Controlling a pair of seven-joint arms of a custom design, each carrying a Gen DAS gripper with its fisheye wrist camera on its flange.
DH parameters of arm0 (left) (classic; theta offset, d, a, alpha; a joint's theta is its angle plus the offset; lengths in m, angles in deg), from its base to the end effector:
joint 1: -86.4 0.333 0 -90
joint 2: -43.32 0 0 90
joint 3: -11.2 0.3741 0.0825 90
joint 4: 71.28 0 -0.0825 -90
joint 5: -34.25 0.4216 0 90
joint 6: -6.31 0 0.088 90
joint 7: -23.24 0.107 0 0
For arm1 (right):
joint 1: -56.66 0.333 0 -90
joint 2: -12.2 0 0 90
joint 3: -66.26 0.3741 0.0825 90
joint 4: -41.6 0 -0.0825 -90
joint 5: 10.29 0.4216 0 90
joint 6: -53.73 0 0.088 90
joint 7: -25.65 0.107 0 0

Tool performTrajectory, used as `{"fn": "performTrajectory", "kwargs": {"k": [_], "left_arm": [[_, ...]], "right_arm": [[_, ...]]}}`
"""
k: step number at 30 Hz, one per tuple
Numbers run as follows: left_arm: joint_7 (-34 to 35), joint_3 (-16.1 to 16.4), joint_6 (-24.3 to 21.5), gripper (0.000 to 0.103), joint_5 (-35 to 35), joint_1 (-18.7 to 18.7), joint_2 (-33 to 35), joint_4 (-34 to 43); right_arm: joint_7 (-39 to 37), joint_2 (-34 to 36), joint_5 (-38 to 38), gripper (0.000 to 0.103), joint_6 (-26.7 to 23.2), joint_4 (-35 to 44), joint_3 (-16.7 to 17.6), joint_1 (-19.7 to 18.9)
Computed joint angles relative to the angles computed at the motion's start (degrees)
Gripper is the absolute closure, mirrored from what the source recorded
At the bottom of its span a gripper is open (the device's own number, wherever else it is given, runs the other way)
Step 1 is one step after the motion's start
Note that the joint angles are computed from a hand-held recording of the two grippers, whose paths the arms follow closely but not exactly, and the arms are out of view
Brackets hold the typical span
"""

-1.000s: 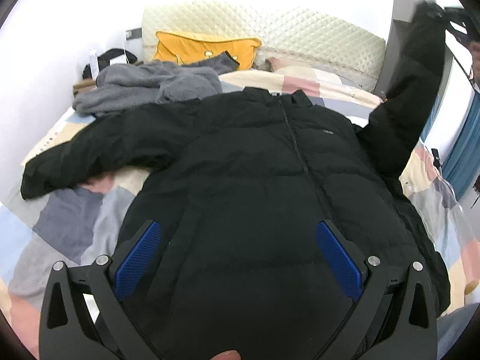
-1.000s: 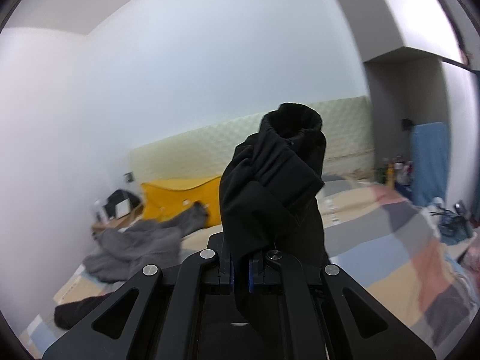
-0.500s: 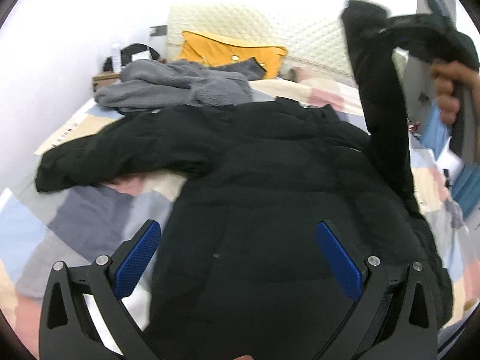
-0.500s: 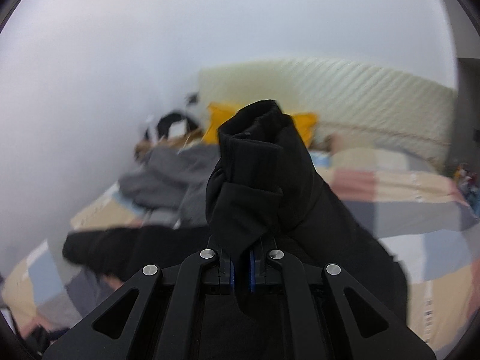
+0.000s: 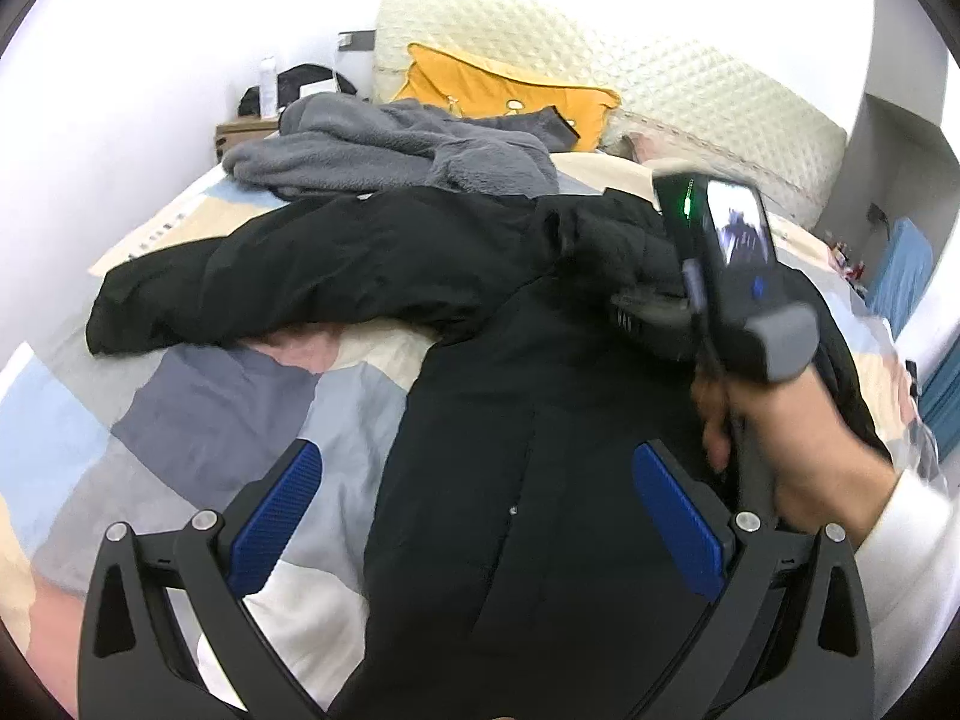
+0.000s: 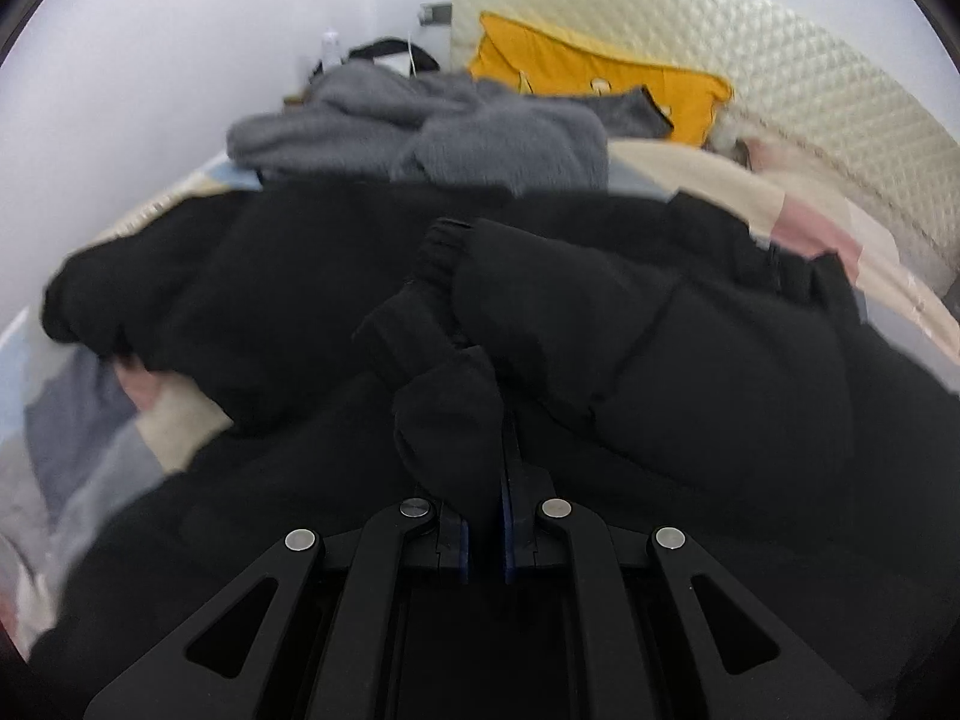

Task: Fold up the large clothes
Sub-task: 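Fold the held sleeve across the jacket body and open the right tool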

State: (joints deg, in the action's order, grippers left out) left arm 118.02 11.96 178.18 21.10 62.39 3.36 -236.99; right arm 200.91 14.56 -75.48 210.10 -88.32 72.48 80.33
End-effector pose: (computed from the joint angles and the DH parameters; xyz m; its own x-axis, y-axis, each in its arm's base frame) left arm 0.3285 -0.1231 0.4809 -0.3231 -0.9368 0.1341 -0.6895 0.1360 -0.7114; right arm 0.4812 0.3157 0.4031 -0.0057 -0.9993 0.0368 -0.7429 -0.0204 -0.6691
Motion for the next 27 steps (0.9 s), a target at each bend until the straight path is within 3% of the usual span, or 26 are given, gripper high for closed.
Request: {"fn": "performTrajectory", "kwargs": {"k": [5,8,9,10,15,23,27], "left_arm": [[-0.66,-1.11,-1.19,0.0,0.7,1.72,2.57,1.17],[-1.09,-1.44,-1.01,0.0,0.5,2.1,2.54,1.23],[-1.11,-1.47,-0.82,0.0,0.51,2.08,2.37,1.12],[-1.13,-1.47,-0.68,0.0,0.53,2.01,2.16,1.01],[-1.51,-1.95,-0.06,0.0,1.14,2.04,1.37,0.52],[-0.84,-0.26,2.13,0.0,0.88,-1.95,-0.13,-0.19],[-1.43,-1.19,3.13,0.0,1.34,-2.71,-0.91,-0.62]], "right_arm": [[-0.08,-0.76,0.55,0.096,-0.29,-0.4,-0.14,0.0],[0.24,-2.97,-0.45,0.069,0.54,-1.09,0.4,-0.23],[0.35,-3.46,-0.65,0.052,1.26,-1.2,0.62,-0.48],[1.32,-4.29,-1.76,0.043,1.87,-1.55,0.9,-0.71],[4.88,-9.99,-4.64,0.043,2.28,-3.88,2.84,-2.42],[7.3,-23.45,-4.27,0.043,-3.62,-11.5,7.52,-6.66],[7.84,-30.83,-2.73,0.043,-5.42,-16.48,9.65,-8.86]]}}
